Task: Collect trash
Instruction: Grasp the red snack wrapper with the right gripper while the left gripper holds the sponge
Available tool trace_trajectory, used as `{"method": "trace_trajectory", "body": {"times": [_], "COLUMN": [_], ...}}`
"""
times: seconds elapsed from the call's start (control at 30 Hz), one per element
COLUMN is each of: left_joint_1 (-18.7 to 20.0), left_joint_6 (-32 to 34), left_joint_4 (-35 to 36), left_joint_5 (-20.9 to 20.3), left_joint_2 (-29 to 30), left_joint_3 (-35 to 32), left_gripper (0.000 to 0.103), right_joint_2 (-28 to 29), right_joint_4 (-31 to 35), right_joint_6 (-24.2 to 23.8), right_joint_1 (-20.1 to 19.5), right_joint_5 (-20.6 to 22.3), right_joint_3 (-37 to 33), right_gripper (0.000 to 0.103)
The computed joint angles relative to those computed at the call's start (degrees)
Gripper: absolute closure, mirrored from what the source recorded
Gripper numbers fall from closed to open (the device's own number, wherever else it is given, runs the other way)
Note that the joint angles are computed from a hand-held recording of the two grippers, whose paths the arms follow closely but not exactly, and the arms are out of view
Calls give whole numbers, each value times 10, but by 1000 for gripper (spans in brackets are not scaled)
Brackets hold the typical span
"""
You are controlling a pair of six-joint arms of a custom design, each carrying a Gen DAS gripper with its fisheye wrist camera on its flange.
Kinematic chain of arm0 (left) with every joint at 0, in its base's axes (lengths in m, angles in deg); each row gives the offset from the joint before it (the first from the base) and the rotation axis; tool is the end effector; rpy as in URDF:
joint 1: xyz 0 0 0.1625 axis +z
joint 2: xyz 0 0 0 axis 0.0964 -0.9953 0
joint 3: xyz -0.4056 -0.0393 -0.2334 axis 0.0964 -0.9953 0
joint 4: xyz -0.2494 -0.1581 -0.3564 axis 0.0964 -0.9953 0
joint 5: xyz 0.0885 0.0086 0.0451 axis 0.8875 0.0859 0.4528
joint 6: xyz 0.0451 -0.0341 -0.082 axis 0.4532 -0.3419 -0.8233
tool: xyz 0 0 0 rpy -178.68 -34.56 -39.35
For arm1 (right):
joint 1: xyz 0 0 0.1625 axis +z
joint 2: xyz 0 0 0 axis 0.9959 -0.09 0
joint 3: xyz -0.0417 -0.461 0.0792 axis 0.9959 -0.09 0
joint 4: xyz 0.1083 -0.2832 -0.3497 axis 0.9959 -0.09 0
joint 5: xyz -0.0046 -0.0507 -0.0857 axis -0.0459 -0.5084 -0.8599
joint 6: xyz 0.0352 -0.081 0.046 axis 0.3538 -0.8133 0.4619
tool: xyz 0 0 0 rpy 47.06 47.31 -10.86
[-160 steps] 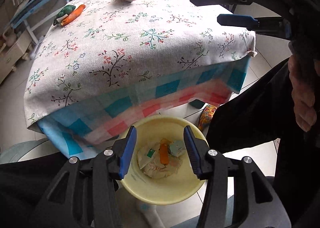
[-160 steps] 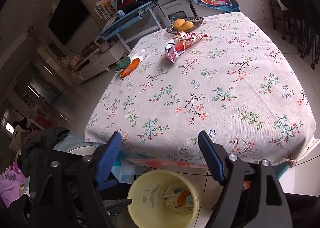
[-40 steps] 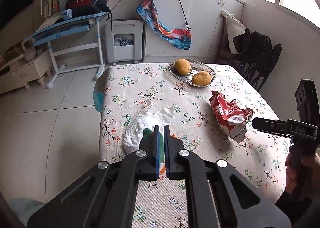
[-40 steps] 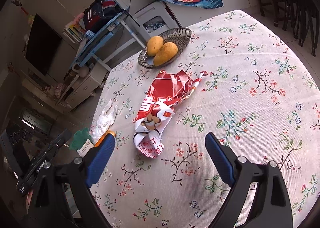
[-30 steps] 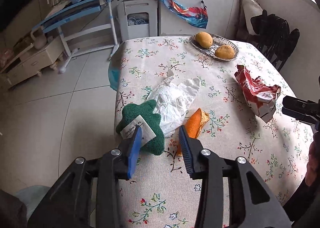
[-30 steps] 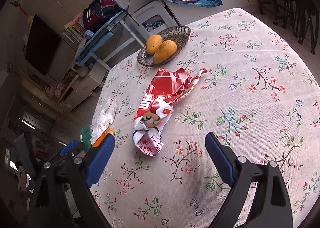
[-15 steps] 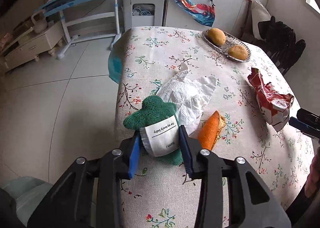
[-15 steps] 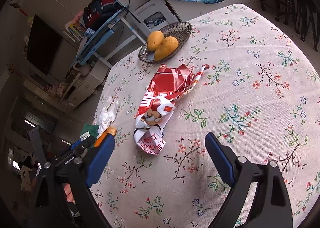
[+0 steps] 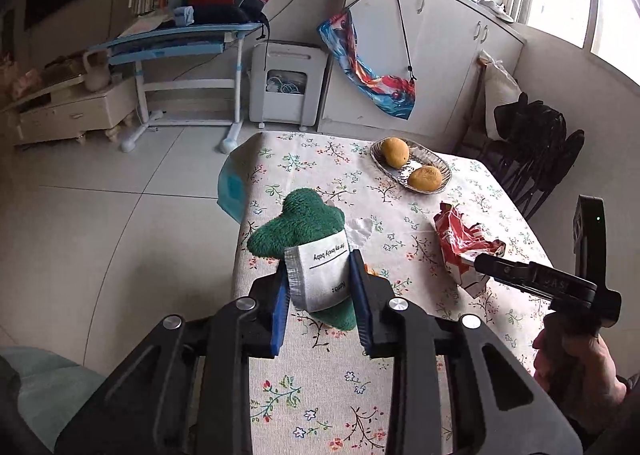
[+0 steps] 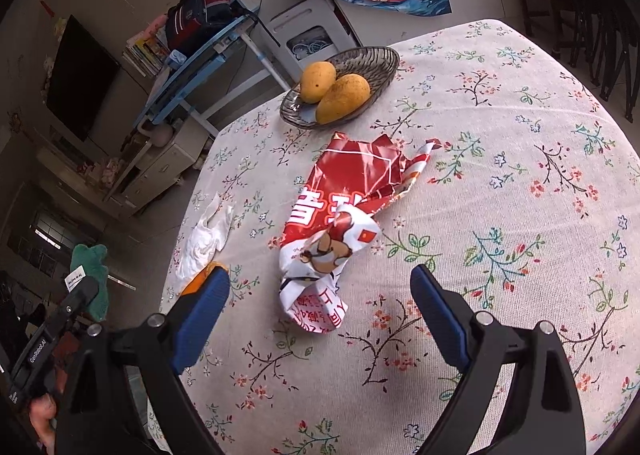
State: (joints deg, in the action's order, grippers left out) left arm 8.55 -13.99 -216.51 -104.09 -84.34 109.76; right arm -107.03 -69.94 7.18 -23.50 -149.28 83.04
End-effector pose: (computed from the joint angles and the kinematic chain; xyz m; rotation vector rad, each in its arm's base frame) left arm -0.3721 -0.3131 0.0256 0.3939 2.3649 -1.0207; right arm -0.0271 -0.3476 0.3482 0.1869 -2.7858 0.8117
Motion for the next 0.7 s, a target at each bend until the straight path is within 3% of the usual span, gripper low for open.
{"method": "trace_trajectory", "body": {"times": [0.2,0.23,0.27,0.37,0.6,0.7], "left_joint_1": [1,2,2,3,-4,-18], "left_joint_6": [12,13,14,21,35,23], "left_joint_4": [-16,-14,-12,-14,-9,29], "left_joint_5": [-5,-5,-6,-8,1,17], "left_joint_2": [-3,-4,-4,-4,7,6], "left_joint_3": [3,3,2,2,-7,-12], "left_gripper": [76,76,76,76,76,76], "right_joint_2": [36,37,39,30,-38,-84], "right_joint_4": [-46,-40,-24,-1,79,131], "right_joint_6": [11,9,9,-4,-56,-87], "right_joint_1": [8,5,4,-3,-20,-34], "right_joint_5": [-1,5,9,21,82,106], "right_joint_3": [0,-2,-8,-10,-7,-1], "right_gripper": [19,33,56,78,81,81]}}
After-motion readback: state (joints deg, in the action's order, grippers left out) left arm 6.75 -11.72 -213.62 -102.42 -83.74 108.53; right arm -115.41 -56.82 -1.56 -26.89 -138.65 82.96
